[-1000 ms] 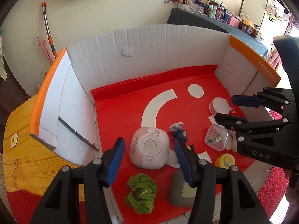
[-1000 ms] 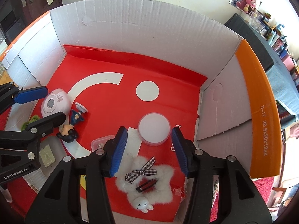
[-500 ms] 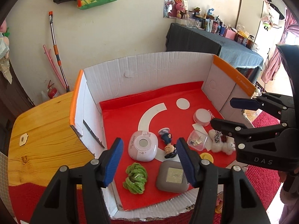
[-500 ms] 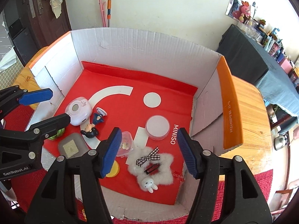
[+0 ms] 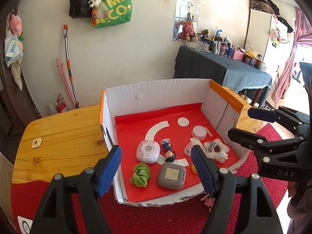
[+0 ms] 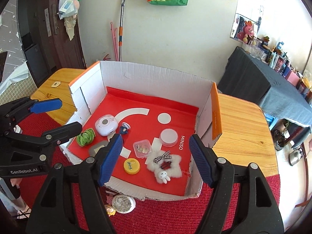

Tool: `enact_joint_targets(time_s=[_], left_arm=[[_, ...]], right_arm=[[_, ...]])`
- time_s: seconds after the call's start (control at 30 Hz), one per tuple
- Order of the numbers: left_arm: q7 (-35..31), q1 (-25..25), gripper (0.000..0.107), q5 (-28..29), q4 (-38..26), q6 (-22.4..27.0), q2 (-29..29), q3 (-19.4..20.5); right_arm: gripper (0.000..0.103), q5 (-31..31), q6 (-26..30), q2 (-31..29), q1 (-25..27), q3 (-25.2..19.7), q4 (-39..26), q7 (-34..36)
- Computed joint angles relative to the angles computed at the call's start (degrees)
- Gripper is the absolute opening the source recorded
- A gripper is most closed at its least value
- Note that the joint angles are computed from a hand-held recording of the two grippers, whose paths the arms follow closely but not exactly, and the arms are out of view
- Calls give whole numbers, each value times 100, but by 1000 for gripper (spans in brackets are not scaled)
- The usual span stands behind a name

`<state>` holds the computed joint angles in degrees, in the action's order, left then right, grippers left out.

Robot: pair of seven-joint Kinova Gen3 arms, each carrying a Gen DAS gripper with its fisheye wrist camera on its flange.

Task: Organize objects
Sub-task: 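Withdraw both tools from the box toward the doll and jar on the mat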

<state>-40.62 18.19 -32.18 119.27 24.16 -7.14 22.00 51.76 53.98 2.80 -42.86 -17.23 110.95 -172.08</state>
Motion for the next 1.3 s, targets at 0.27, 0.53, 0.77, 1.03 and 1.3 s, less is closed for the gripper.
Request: enact_joint_targets(time_s=[0.27, 0.53, 0.77, 1.03, 1.3], left_arm=[[1305, -671, 84, -774, 526, -92, -678, 994], [1765, -1770, 94, -542, 966, -306, -1395, 2303], [1782, -2465, 99, 29, 1186, -501, -1736, 3116], [1638, -3237, 99, 769, 1298, -562, -1910, 3999], [1237, -3899, 100, 1444, 1335, -615, -1775, 4764]], right_arm=[[79, 706, 450, -479, -332, -544, 623, -1444], [91, 1096, 1363, -531, -866, -1080, 1033, -2502], [94, 1078, 1592, -458, -1268, -1268, 1437, -3291], [96, 946, 1508, -319, -1583, -1213, 1849, -4031], [96, 893, 984, -195, -1642, -1083, 2265, -4656]])
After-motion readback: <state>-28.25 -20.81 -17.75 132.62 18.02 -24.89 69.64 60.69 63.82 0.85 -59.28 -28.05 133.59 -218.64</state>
